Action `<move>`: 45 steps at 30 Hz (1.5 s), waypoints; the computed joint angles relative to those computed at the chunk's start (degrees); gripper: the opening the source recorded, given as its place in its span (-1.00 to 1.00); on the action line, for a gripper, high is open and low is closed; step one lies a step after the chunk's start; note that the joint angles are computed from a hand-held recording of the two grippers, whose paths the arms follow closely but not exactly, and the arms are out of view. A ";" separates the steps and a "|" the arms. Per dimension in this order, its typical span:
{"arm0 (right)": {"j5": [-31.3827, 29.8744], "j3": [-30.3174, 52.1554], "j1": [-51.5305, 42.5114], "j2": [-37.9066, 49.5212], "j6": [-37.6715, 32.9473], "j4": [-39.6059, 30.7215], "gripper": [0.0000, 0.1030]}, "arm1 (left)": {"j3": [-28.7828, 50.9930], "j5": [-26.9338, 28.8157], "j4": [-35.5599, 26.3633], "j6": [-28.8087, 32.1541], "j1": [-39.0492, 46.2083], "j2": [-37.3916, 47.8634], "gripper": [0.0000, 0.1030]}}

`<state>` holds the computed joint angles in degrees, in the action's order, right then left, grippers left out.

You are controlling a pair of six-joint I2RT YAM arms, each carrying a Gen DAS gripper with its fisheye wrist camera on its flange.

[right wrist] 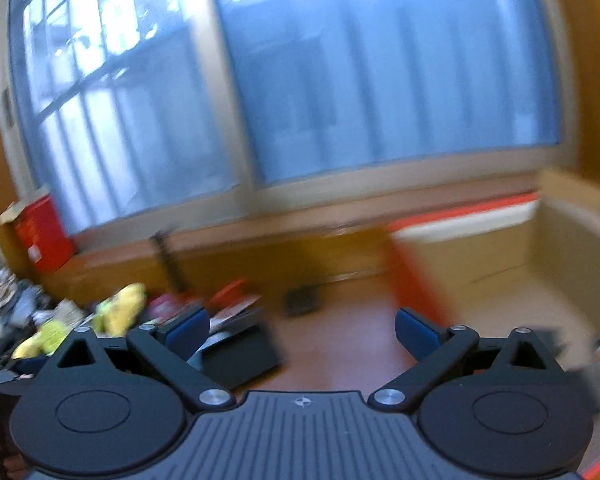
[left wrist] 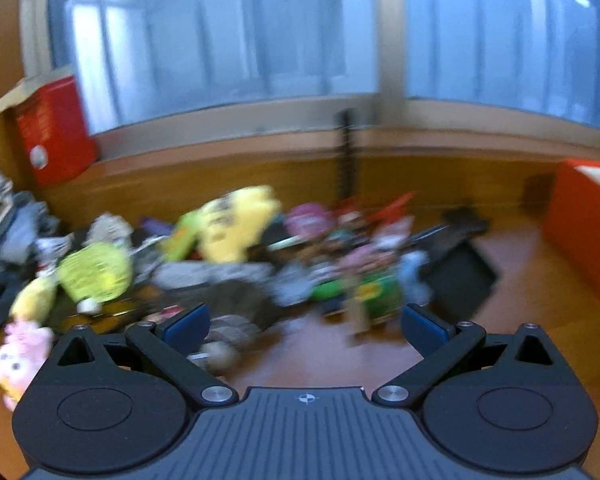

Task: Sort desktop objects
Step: 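Move both tools back over the cluttered desk, then grasp the feather shuttlecock with the right gripper while the left gripper grasps a yellow plastic shuttlecock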

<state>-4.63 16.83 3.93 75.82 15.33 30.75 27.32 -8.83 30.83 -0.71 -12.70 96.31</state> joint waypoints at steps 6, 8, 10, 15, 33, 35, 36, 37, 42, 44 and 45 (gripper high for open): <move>10.02 12.13 20.87 18.86 9.64 -0.16 0.75 | 0.93 11.90 2.37 9.08 17.56 3.63 1.00; 9.45 17.53 24.90 24.50 11.88 -2.13 0.70 | 1.93 13.67 2.22 11.02 21.44 4.65 1.00; 8.41 22.99 28.20 28.96 13.09 -5.15 0.63 | 3.77 15.05 1.83 12.15 24.18 6.29 1.00; 8.86 38.27 33.74 39.75 12.37 -12.98 0.47 | 9.45 16.45 2.52 13.30 27.86 11.61 1.00; 7.82 62.81 34.69 56.85 12.48 -27.65 0.21 | 32.30 16.26 -3.06 14.98 27.26 30.75 0.71; 7.77 63.20 34.56 57.30 12.15 -27.51 0.20 | 33.70 16.54 -4.68 15.50 27.15 31.87 0.29; 7.92 63.62 34.58 57.70 11.90 -27.38 0.20 | 34.30 16.55 -5.40 15.47 27.20 32.28 0.25; 8.05 64.06 34.62 58.07 11.60 -27.38 0.19 | 34.52 16.72 -5.50 15.35 27.31 32.53 0.24; 7.27 62.93 34.23 57.85 11.29 -25.11 -0.19 | 33.51 19.13 -4.98 14.09 28.55 31.60 0.12; 6.91 62.28 34.10 57.46 11.85 -24.74 -0.19 | 32.20 19.77 -4.37 13.90 28.84 30.43 0.06; 6.97 61.86 34.11 57.23 12.19 -24.41 -0.20 | 31.29 20.18 -3.89 13.81 28.99 29.67 0.05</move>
<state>2.34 78.68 38.04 133.05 27.52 6.34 58.61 11.35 26.94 13.10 16.29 125.98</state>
